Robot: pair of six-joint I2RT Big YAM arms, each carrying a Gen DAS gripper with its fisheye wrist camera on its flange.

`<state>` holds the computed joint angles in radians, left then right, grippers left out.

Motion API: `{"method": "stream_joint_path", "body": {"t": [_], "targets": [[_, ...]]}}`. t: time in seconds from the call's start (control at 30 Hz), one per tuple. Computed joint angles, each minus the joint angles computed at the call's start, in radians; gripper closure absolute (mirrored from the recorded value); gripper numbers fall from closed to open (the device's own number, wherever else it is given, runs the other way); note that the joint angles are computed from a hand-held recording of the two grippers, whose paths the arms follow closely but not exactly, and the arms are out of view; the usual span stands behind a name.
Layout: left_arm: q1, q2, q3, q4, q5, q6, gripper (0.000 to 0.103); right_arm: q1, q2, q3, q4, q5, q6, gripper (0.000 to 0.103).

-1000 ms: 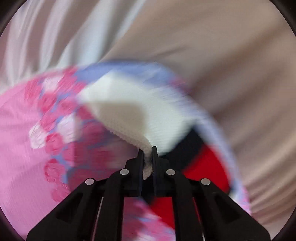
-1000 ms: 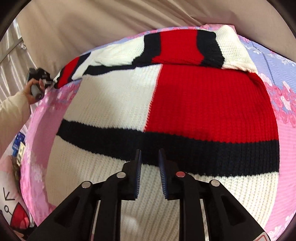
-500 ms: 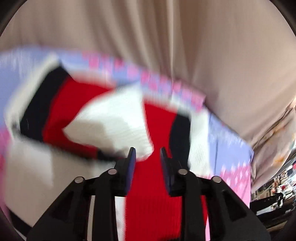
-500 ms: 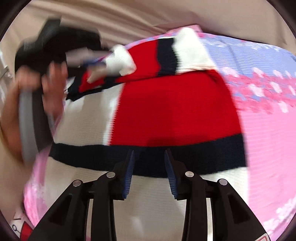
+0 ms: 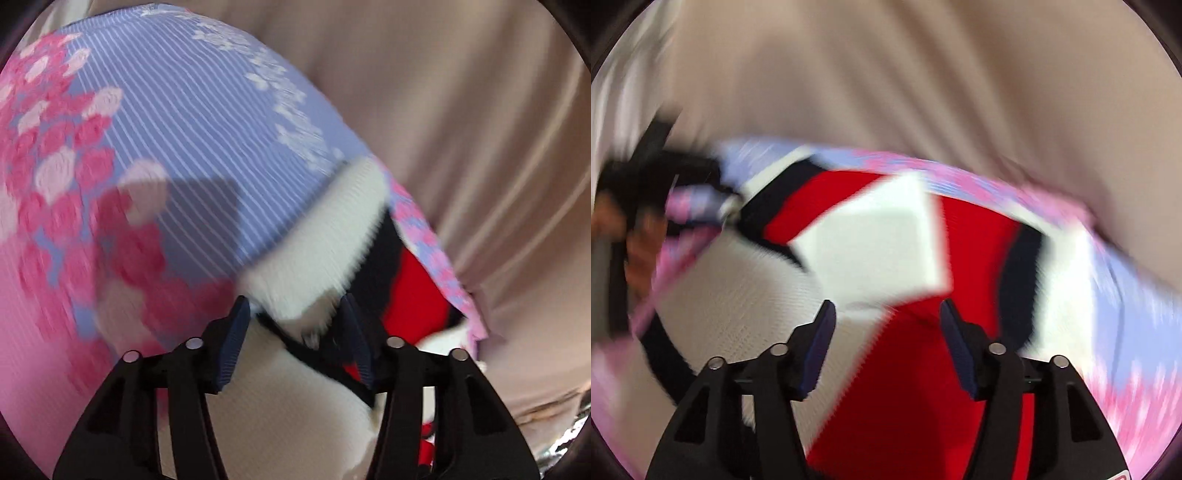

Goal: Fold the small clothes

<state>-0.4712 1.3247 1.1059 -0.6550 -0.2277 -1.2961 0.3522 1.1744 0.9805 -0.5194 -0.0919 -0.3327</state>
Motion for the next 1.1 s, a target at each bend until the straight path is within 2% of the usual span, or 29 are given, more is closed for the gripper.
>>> {"method": "stream_joint_path", "body": {"t": [0.1,0.13,0.17,0.2,0.23,0.27,0.3,0.37,0.43,0.5,0.53,0.57,0.63,0.67,0.7,0.73,0.77,0.8,0.87,0.9,0.93,0.97,1.03,1.1], "targets": [[0.018,0.019,-0.005,0.010,0.025,0.003,0.063,0.100,0.103,0.030,0.042,0.079,-0.099,0.050],[0.018,0.024,-0.003,0.008,0.025,0.008,0.064,0.120,0.143,0.050,0.050,0.111,-0.109,0.066],[0.018,0.025,-0.002,0.003,0.024,0.013,0.065,0.125,0.167,0.066,0.051,0.133,-0.102,0.087],[0.020,0.020,-0.007,0.006,0.027,0.020,0.066,0.113,0.194,0.106,0.021,0.122,-0.060,0.103],[0.021,0.019,-0.008,0.011,0.032,0.023,0.067,0.072,0.195,0.142,-0.004,0.036,0.033,0.102],[0.042,-0.013,-0.040,0.018,0.050,0.040,0.068,0.037,0.176,0.147,0.009,-0.024,0.113,0.102],[0.056,-0.036,-0.057,0.023,0.068,0.054,0.068,-0.026,0.143,0.154,0.030,-0.093,0.233,0.102],[0.050,-0.083,-0.079,0.024,0.059,0.049,0.071,-0.159,0.103,0.160,0.063,-0.183,0.414,0.102],[0.019,-0.128,-0.098,0.038,0.035,0.024,0.070,-0.264,0.129,0.179,0.045,-0.224,0.505,0.101],[-0.005,-0.148,-0.118,0.068,0.048,-0.040,0.069,-0.327,0.237,0.249,-0.089,-0.169,0.486,0.100],[-0.012,-0.141,-0.122,0.097,0.068,-0.068,0.069,-0.341,0.271,0.271,-0.142,-0.172,0.482,0.100],[-0.017,-0.127,-0.128,0.139,0.094,-0.093,0.069,-0.351,0.283,0.276,-0.166,-0.185,0.496,0.099],[-0.024,-0.067,-0.104,0.153,0.114,-0.120,0.068,-0.377,0.247,0.233,-0.108,-0.284,0.554,0.079],[-0.024,-0.046,-0.094,0.148,0.104,-0.128,0.068,-0.382,0.231,0.217,-0.081,-0.301,0.560,0.065],[-0.021,-0.023,-0.082,0.133,0.081,-0.133,0.068,-0.377,0.209,0.198,-0.048,-0.293,0.565,0.036],[-0.018,-0.014,-0.079,0.131,0.066,-0.135,0.068,-0.368,0.204,0.191,-0.031,-0.278,0.563,0.029],[-0.010,-0.002,-0.079,0.139,0.057,-0.132,0.068,-0.364,0.212,0.197,-0.038,-0.276,0.555,0.029],[0.000,0.000,-0.085,0.153,0.067,-0.128,0.070,-0.363,0.243,0.231,-0.086,-0.289,0.532,0.032],[0.014,0.014,-0.079,0.161,0.086,-0.108,0.073,-0.353,0.295,0.271,-0.141,-0.266,0.524,0.051],[0.018,0.017,-0.067,0.153,0.094,-0.086,0.089,-0.344,0.313,0.291,-0.155,-0.245,0.526,0.069],[0.020,0.014,-0.056,0.149,0.099,-0.056,0.096,-0.347,0.318,0.305,-0.158,-0.266,0.531,0.099],[0.017,0.007,-0.043,0.130,0.083,-0.043,0.097,-0.349,0.314,0.315,-0.146,-0.305,0.553,0.102],[-0.009,-0.035,-0.008,0.096,-0.025,0.029,0.097,-0.364,0.225,0.279,-0.020,-0.396,0.625,0.102],[-0.033,-0.067,0.013,0.068,-0.102,0.087,0.097,-0.376,0.126,0.224,0.122,-0.414,0.646,0.102]]}}
